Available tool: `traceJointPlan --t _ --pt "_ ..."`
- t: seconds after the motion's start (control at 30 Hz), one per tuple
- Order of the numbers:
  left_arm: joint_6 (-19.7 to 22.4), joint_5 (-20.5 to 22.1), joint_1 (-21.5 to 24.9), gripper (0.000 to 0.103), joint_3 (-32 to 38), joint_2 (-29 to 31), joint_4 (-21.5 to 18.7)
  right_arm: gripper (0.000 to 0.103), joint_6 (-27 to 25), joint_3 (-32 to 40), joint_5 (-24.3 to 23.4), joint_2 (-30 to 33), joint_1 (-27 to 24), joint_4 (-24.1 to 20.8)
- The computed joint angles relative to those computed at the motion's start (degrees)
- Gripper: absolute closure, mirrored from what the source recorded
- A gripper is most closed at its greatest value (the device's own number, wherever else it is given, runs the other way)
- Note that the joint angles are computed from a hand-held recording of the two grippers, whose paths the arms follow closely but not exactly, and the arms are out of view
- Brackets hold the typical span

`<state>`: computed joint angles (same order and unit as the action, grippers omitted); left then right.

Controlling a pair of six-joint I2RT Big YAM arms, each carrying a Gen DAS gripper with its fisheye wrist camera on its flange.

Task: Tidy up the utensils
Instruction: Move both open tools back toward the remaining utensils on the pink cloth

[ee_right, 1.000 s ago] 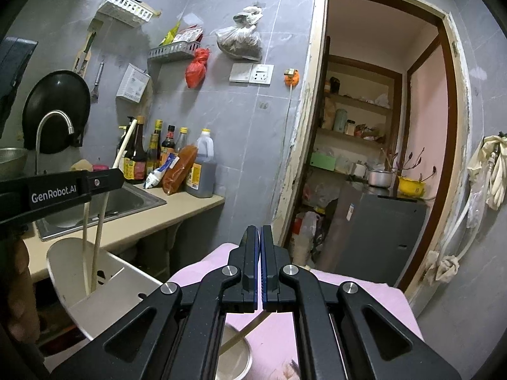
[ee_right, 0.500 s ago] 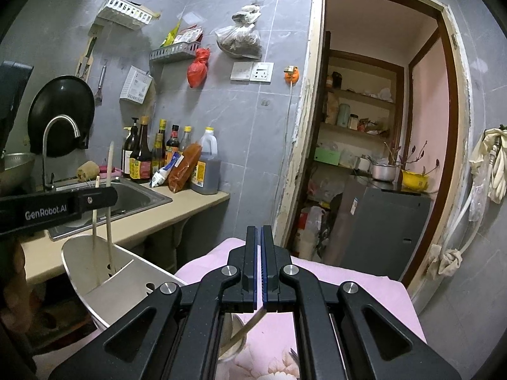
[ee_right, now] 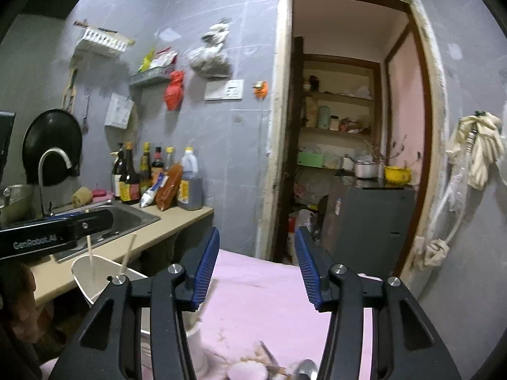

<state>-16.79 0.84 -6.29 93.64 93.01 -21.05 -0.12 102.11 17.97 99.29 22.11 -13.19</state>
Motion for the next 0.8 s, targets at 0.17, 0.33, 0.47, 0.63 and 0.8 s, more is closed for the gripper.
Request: traceJointPlan --t 0.17,0.33,0.47,0.63,0.8 --pt "1.1 -1.5 -2.3 0.016 -0.6 -1.3 0.5 0.034 0.8 -4.5 0.5 -4.2 -2.1 1.5" --pt "1.9 -3.5 -5.4 0.006 -2.5 -2.6 2.1 0.017 -0.1 -9.3 1.6 -8.2 -3.9 3.6" --pt "3.3 -6.3 -7.9 0.005 -3.8 -3.3 3.2 0.008 -0.8 -12.0 2.3 -10.8 -5.5 3.4" --pt "5.7 -8.8 -10.8 0.005 -5.8 -4.2 4.6 0.006 -1.4 -14.2 2.2 -13.2 -7.6 1.6" --pt "5.5 -9.1 -12.7 0.005 -6.0 -3.8 1.8 0.006 -1.0 -16.3 0.7 -14.6 -10.3 -2.0"
